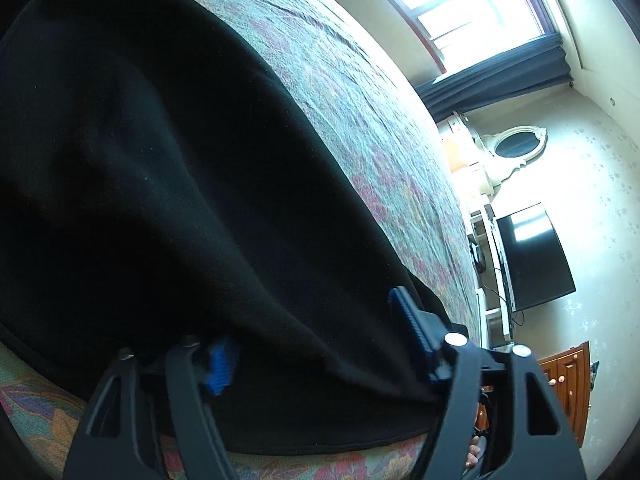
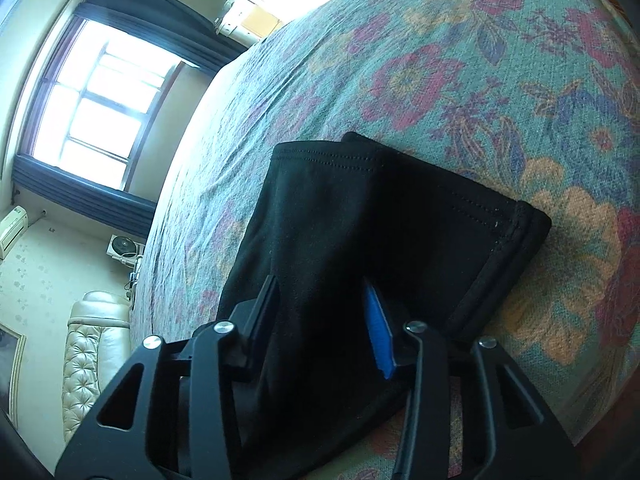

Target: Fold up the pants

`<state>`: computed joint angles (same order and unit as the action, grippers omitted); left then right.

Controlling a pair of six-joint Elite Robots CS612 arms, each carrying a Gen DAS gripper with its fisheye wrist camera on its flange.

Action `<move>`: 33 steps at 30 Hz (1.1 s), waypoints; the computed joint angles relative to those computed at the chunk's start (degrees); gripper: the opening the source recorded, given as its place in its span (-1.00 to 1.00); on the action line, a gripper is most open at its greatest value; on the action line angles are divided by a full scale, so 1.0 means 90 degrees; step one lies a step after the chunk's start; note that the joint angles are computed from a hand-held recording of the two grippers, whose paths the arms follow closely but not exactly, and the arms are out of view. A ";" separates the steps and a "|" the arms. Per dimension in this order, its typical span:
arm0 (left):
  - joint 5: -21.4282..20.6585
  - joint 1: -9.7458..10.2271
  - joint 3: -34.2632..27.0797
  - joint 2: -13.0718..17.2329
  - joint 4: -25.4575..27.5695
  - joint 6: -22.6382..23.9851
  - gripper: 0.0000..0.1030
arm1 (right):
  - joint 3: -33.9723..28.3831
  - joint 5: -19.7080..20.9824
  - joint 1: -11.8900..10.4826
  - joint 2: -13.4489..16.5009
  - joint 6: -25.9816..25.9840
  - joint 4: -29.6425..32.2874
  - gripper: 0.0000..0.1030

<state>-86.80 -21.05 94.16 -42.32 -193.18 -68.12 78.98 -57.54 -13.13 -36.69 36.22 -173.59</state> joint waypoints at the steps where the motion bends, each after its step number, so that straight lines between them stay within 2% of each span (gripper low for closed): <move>1: 0.0082 0.0001 0.0009 -0.0004 0.0059 -0.0076 -0.33 | 0.0003 0.0044 -0.0015 0.0007 -0.0023 0.0006 -0.71; 4: 0.0016 0.0061 0.0026 0.0047 0.0009 -0.0365 -0.73 | 0.0032 0.0225 -0.0062 0.0047 0.0101 -0.0132 -0.83; 7: -0.0072 0.0081 0.0118 0.0046 -0.0212 -0.0571 -0.82 | 0.0087 0.0348 -0.0095 0.0065 0.0293 -0.0455 -0.87; 10: 0.0057 0.0027 0.0264 -0.0069 -0.0280 -0.0475 -0.82 | 0.0215 0.0431 -0.0130 0.0013 0.0466 -0.1002 -0.87; 15: 0.0198 -0.0056 0.0536 -0.0270 -0.0521 -0.0199 -0.82 | 0.0663 0.0432 -0.0212 -0.0286 0.0180 -0.1619 -0.88; 20: -0.0131 -0.0051 0.0738 -0.0248 -0.0228 -0.0261 -0.82 | 0.1088 0.0301 -0.0295 -0.0445 -0.0093 -0.1438 -0.88; 21: -0.0142 -0.0060 0.0769 -0.0234 -0.0285 -0.0338 -0.82 | 0.1150 0.0318 -0.0320 -0.0442 0.0008 -0.1472 -0.88; 23: -0.0009 -0.0099 0.0774 -0.0282 -0.0257 -0.0156 -0.82 | 0.1270 0.0348 -0.0351 -0.0466 0.0104 -0.1562 -0.89; 28: 0.0016 -0.0104 0.0730 -0.0297 -0.0260 -0.0003 -0.82 | 0.1430 0.0156 -0.0312 -0.0540 -0.0144 -0.1757 -0.89; 30: -0.0153 -0.0080 0.0662 -0.0218 -0.0137 0.0014 -0.82 | 0.1417 0.0149 -0.0350 -0.0470 0.0038 -0.1670 -0.89; 33: -0.0165 -0.0076 0.0748 -0.0248 -0.0291 0.0263 -0.80 | 0.1395 0.0345 -0.0436 -0.0354 0.0375 -0.1502 -0.84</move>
